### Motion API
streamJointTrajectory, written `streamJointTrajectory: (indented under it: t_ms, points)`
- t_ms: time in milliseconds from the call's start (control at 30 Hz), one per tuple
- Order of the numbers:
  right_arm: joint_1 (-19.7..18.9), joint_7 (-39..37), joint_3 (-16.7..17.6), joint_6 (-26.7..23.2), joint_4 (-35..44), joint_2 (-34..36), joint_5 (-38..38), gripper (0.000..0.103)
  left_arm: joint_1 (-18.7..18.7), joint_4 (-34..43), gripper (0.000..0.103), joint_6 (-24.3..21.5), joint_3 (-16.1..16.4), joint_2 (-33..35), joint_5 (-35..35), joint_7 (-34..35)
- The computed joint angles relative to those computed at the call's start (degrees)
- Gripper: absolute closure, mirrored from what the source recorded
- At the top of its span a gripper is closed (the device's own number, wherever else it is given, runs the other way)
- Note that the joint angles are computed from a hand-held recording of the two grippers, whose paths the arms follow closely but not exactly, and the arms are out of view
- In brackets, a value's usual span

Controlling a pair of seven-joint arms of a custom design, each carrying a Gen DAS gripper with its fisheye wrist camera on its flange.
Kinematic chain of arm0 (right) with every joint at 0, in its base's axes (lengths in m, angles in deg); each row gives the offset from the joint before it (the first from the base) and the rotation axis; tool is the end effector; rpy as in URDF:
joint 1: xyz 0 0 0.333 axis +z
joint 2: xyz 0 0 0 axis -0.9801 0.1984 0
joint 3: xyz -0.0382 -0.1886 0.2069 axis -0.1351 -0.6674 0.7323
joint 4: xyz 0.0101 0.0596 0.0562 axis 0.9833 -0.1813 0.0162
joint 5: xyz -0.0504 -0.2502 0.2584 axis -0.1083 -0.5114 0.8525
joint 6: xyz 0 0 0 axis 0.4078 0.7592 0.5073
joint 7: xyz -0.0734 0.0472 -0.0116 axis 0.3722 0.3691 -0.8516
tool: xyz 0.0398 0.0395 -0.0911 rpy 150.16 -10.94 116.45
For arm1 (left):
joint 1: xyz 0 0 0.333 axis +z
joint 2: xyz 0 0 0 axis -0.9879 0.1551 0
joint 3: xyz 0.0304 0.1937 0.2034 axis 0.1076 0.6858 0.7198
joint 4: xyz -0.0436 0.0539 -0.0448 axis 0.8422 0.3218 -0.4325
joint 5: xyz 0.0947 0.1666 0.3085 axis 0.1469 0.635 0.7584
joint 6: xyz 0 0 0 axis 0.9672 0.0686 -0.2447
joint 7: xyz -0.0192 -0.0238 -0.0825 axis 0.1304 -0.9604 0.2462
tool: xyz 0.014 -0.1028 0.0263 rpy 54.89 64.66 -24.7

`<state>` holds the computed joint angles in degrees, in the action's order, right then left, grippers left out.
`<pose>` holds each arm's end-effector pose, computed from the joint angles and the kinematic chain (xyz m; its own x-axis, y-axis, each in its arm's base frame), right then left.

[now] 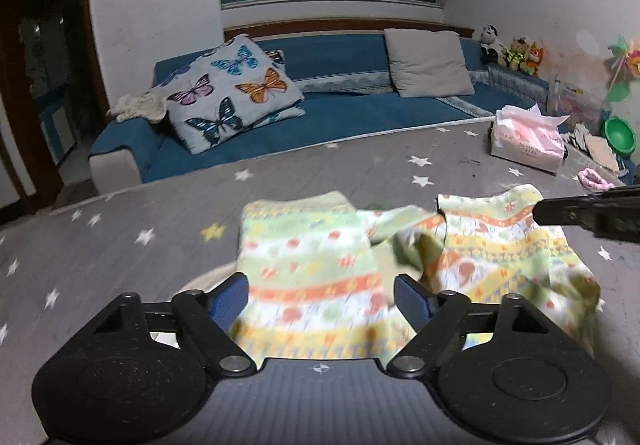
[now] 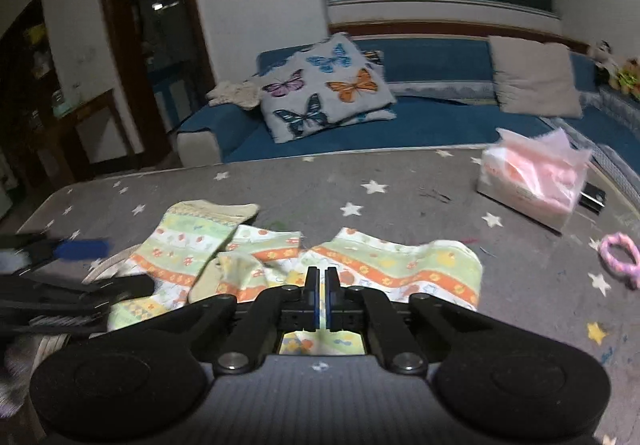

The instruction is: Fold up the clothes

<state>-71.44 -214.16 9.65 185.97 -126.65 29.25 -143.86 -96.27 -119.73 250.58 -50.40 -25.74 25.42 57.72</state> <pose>0.4234 0.2057 0.4404 -0.0719 -0.9859 -0.1511 -0.6011 0.1637 -0.7822 0.5501 -0.2804 0.3956 -0.5396 -0.8399 -0.0584 -0.5032 0.3773 -0.7774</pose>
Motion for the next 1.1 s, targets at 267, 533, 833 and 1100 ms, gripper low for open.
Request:
streamJointTrajectory:
  t_ms: [267, 533, 833, 1100]
  points:
    - [1.98, -1.89, -2.19, 6.44, 8.8, 10.9, -1.76, 0.067, 0.21, 2.93, 0.033, -2.92, 0.62, 2.21, 0.52, -0.13]
    - [8.07, -10.32, -6.67, 4.0, 14.25, 18.61, 4.78, 0.1, 2.42, 3.8, 0.032, -2.65, -0.99, 2.29, -0.14, 0.82]
    - [5.27, 7.88, -6.01, -0.63, 0.21, 1.21, -8.86, 0.102, -7.46, 13.19, 0.029, -3.56, 6.19, 8.72, 3.46, -1.16]
    - [0.23, 4.27, -2.67, -3.06, -9.12, -10.14, -3.03, 0.102, -14.74, 26.05, 0.032, -11.17, 13.78, 17.43, 10.25, -8.59]
